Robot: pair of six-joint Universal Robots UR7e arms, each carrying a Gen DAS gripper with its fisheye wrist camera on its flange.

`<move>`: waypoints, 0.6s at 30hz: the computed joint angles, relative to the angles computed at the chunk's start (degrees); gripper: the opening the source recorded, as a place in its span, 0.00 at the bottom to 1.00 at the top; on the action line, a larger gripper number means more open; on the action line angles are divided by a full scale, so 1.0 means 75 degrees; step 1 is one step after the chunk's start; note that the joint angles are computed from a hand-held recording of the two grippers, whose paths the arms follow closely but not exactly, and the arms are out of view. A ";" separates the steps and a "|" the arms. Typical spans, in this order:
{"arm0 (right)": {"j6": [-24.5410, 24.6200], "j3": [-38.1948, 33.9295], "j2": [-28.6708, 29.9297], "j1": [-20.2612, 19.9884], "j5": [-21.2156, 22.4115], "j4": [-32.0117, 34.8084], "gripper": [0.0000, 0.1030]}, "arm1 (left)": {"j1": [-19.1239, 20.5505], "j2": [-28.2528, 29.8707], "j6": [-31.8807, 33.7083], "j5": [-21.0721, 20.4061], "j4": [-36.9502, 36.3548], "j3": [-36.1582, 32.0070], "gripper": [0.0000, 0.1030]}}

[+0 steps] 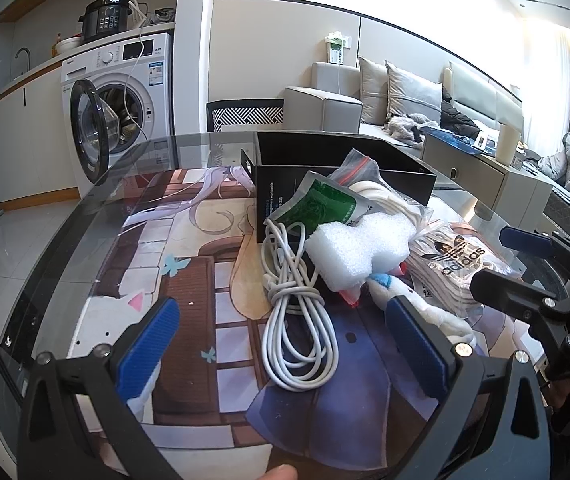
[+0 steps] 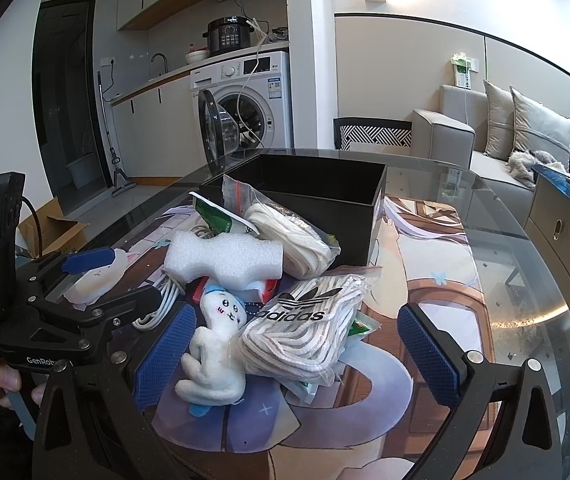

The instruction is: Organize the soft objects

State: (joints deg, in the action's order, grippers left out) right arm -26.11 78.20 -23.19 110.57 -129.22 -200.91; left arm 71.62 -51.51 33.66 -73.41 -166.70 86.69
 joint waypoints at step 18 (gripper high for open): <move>-0.0034 -0.0259 0.0070 -0.0011 -0.0545 0.0354 1.00 | 0.0041 0.0057 -0.0085 -0.0008 0.0098 -0.0180 1.00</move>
State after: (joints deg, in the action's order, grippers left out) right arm -26.36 76.26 -22.66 110.49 -133.31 -198.26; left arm 71.92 -51.09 33.02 -73.47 -165.96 85.34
